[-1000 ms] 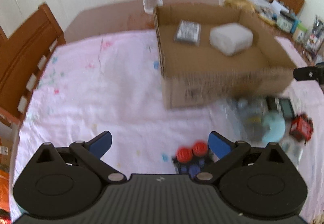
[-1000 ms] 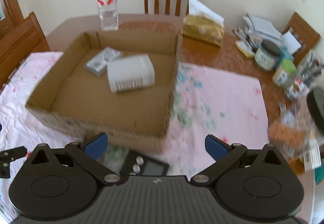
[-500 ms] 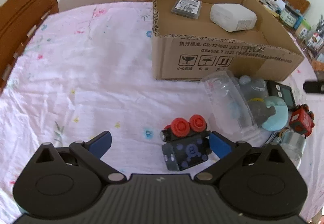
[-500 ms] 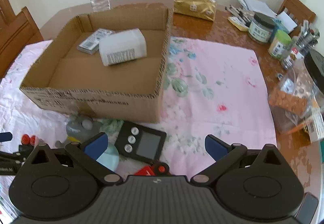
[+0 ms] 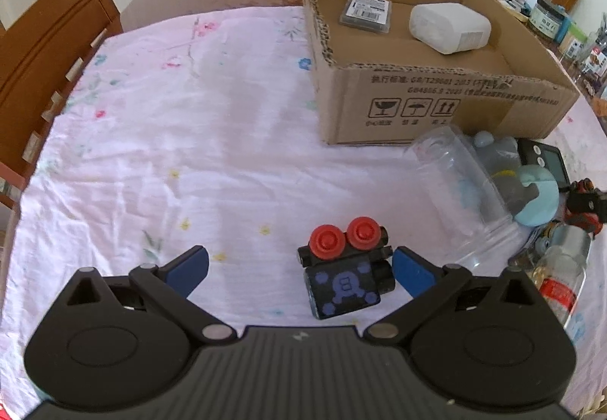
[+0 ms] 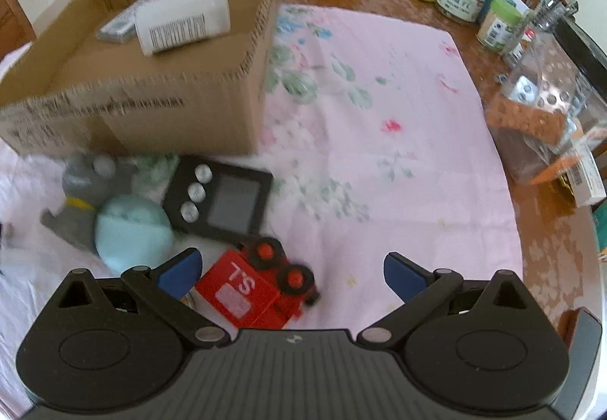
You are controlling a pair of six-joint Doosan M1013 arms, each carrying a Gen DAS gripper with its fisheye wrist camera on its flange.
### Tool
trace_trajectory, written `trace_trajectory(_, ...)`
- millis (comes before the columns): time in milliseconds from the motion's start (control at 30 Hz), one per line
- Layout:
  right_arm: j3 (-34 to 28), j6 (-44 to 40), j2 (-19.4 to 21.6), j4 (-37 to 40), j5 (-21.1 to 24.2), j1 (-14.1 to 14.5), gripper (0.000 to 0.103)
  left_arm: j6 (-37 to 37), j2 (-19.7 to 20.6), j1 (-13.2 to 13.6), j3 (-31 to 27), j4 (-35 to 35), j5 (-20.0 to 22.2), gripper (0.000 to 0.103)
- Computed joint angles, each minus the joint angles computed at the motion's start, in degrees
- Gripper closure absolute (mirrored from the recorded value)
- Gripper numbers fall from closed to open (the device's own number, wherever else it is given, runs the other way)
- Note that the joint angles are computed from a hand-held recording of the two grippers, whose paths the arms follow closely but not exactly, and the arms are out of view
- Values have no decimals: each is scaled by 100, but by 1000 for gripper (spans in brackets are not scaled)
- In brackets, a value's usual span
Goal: Organize rigid objects
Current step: 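Move the right tool to the red toy train while the left tool approaches the black cube, then grasp the red toy train with the right gripper while the left gripper grasps the black cube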
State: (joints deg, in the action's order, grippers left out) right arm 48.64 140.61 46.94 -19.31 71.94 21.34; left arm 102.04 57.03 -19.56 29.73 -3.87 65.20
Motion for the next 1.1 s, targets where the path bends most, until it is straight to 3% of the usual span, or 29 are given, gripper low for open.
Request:
trace_trajectory(133, 204, -144, -73, -8, 194, 31, 0, 191, -7, 3, -14, -186, 30, 1)
trace_trajectory(267, 610, 237, -273, 181, -296, -13, 0, 209, 26, -39, -7, -259, 44, 1)
trace_trajectory(433, 659, 185, -292, 168, -405, -12, 0, -3, 42, -59, 100, -30, 80, 1)
trace_trajectory(700, 872, 286, -389, -59, -678, 39, 0, 121, -211, 82, 633, -167, -402, 0)
trace_trajectory(1100, 1062, 401, -472, -284, -935, 80, 0, -197, -396, 50, 1097, -99, -1125, 0)
